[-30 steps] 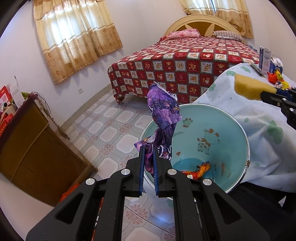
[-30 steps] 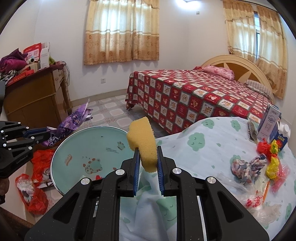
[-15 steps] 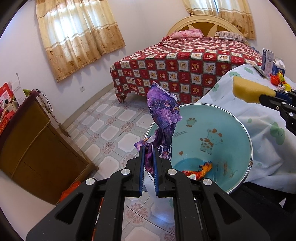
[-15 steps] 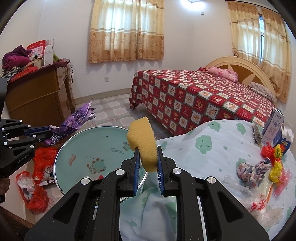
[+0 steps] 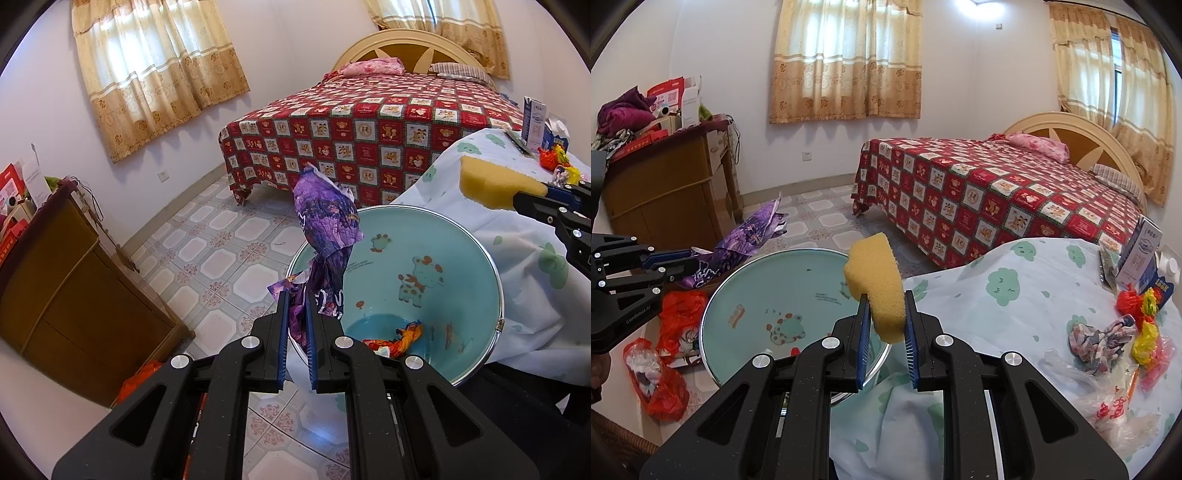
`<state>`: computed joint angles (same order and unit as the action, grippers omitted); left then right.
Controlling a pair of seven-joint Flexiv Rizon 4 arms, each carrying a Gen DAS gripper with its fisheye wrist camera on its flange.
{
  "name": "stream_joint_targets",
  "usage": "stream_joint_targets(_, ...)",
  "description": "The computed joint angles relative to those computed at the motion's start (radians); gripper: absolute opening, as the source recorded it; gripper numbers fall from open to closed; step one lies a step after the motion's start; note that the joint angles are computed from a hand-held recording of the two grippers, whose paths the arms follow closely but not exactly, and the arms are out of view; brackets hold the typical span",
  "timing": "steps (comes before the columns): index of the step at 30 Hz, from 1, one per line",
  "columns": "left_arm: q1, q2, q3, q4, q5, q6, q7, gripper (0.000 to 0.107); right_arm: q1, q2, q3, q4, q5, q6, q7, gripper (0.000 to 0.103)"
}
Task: Collect trash
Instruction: 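Open the left tool over the bucket while the right tool releases the sponge into it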
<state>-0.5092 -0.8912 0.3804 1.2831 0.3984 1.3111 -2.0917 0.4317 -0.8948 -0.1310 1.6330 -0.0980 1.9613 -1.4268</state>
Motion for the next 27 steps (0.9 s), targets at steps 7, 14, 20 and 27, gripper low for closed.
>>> stream_joint_targets(7, 0.004, -0.002, -0.004, -0.001, -0.002, 0.002, 0.002, 0.009, 0.002, -0.002, 0.005, -0.002, -0.007, -0.005, -0.004, 0.018)
stream_joint_targets(14, 0.006, -0.002, -0.007, 0.0, -0.003, 0.003, 0.005, 0.01, -0.003, -0.004, 0.013, -0.004, -0.02, -0.011, -0.006, 0.018)
stream_joint_targets(20, -0.003, -0.008, -0.007, -0.004, -0.008, 0.014, 0.004, 0.028, -0.024, -0.005, 0.041, -0.004, -0.051, -0.018, -0.012, 0.031)
stream_joint_targets(27, -0.018, -0.009, 0.011, -0.003, -0.006, 0.015, -0.013, 0.051, -0.017, -0.009, 0.038, 0.003, -0.053, -0.008, -0.022, 0.049)
